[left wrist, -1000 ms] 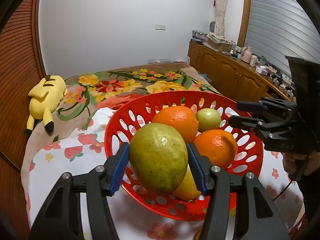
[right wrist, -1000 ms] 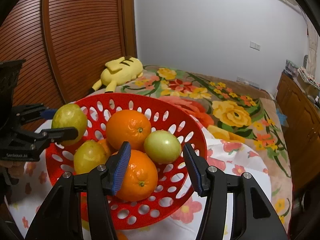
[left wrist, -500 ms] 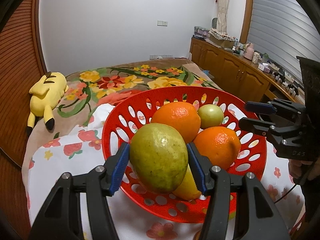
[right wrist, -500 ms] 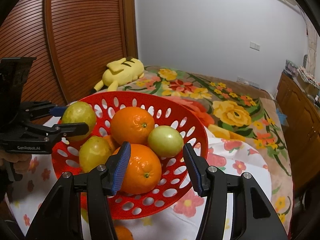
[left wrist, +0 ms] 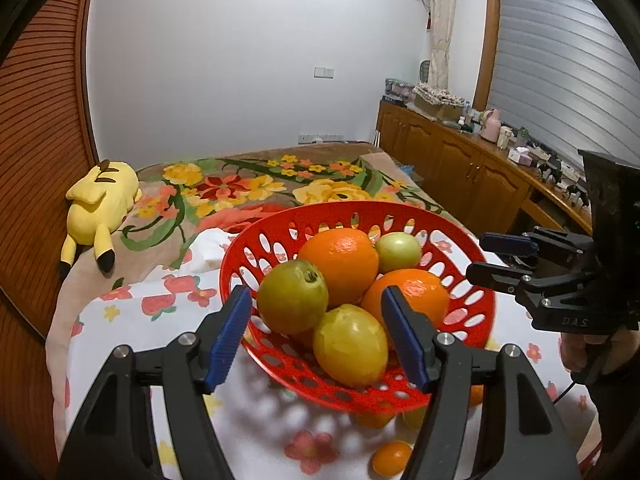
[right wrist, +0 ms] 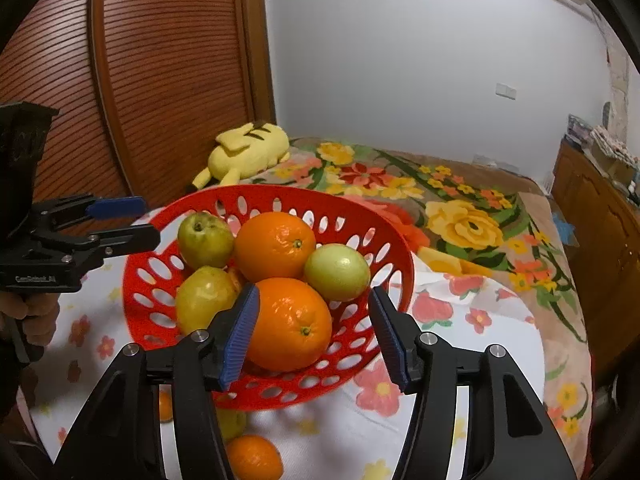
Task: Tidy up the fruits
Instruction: 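Open the left tool to drop the pomelo in the basket while the right tool releases the apple, then withdraw both tools from the basket toward the remaining fruit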
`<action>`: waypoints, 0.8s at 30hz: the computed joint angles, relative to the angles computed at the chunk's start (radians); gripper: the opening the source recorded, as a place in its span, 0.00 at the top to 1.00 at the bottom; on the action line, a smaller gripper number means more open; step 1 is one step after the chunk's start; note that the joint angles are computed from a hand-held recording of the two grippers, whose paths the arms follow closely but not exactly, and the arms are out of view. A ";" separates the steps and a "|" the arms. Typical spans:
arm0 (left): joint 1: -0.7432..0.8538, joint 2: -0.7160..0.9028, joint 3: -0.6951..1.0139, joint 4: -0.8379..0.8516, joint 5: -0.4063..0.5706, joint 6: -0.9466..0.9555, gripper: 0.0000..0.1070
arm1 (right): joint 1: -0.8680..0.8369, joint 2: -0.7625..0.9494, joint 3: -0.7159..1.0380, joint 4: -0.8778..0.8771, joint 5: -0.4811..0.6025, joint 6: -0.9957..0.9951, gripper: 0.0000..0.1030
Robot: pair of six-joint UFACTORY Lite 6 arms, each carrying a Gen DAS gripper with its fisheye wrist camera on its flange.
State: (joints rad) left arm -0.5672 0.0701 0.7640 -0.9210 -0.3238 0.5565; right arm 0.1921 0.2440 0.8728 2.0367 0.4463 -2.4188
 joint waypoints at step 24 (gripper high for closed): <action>-0.277 -0.015 -0.253 0.008 -0.177 -0.264 0.37 | -0.079 -0.277 -0.454 0.187 0.108 -0.177 0.39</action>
